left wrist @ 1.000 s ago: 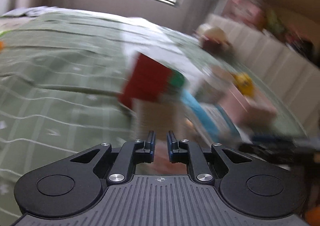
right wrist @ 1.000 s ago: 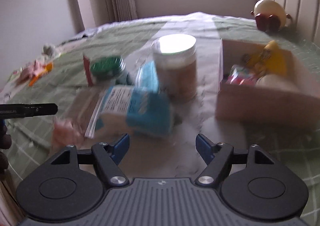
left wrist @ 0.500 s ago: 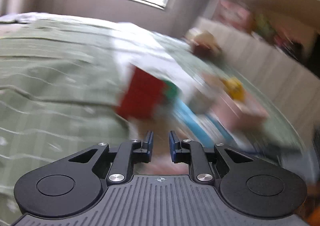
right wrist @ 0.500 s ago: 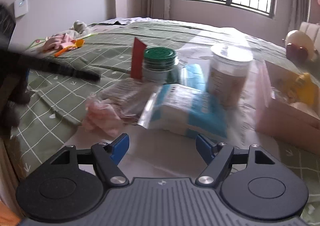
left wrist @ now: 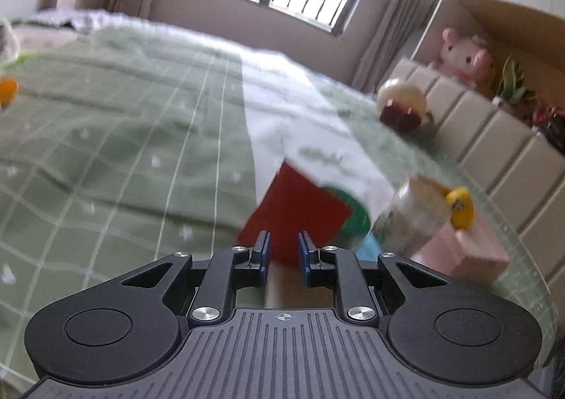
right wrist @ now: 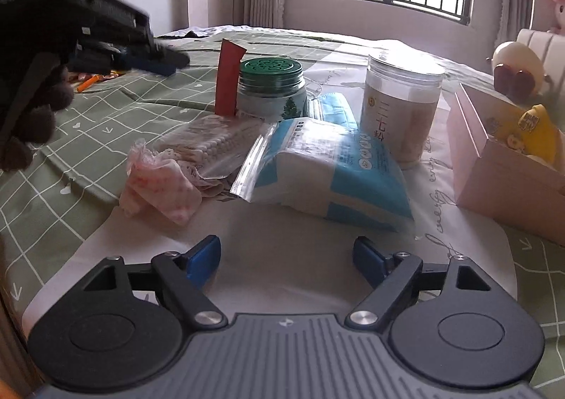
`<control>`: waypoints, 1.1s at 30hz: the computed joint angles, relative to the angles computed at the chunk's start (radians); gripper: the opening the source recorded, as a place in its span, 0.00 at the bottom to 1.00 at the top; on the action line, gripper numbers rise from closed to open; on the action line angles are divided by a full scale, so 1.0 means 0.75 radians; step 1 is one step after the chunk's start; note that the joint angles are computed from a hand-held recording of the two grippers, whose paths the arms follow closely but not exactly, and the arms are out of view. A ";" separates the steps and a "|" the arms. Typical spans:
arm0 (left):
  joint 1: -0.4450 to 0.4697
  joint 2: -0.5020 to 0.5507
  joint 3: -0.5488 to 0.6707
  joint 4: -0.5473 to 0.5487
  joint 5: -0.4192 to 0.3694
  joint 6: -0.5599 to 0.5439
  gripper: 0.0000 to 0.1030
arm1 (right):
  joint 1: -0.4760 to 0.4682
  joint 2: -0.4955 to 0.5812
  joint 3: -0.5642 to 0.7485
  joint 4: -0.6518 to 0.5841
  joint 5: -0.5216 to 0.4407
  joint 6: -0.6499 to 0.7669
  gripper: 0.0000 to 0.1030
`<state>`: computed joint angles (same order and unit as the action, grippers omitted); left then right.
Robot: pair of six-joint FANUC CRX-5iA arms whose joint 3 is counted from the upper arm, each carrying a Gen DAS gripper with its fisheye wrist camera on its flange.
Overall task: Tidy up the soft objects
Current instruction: 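Reach the left gripper to the clear cotton swab bag and grasp it, then lift the cotton swab bag with the left gripper while the right gripper grasps the red card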
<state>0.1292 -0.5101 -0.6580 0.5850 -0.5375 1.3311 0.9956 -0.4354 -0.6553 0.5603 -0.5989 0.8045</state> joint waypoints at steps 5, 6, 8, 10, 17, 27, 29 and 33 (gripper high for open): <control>0.043 0.032 -0.080 0.175 -0.065 -0.056 0.18 | -0.001 0.001 -0.009 0.021 0.008 -0.024 0.83; 0.047 0.043 -0.089 0.208 -0.078 -0.068 0.18 | 0.000 0.000 -0.011 0.025 0.009 -0.028 0.83; 0.051 0.062 -0.103 0.261 -0.094 -0.094 0.19 | 0.001 -0.004 -0.015 0.033 0.010 -0.040 0.83; 0.050 0.064 -0.119 0.307 -0.086 -0.120 0.19 | 0.000 -0.014 -0.007 0.011 0.013 -0.044 0.81; 0.063 0.034 -0.195 0.520 -0.108 -0.322 0.19 | -0.022 0.019 0.001 0.250 0.176 -0.176 0.46; 0.089 0.076 -0.229 0.632 -0.138 -0.381 0.30 | -0.009 0.211 0.117 0.175 0.156 -0.072 0.39; 0.069 0.125 -0.251 0.796 -0.172 -0.523 0.32 | -0.009 0.207 0.120 0.153 0.155 -0.052 0.39; 0.019 0.196 -0.256 0.975 -0.184 -0.702 0.40 | -0.012 0.196 0.117 0.108 0.167 -0.009 0.39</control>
<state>0.1434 -0.3630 -0.8502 1.3159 -0.6754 0.8044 0.9866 -0.2884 -0.5674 0.6409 -0.4740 0.7981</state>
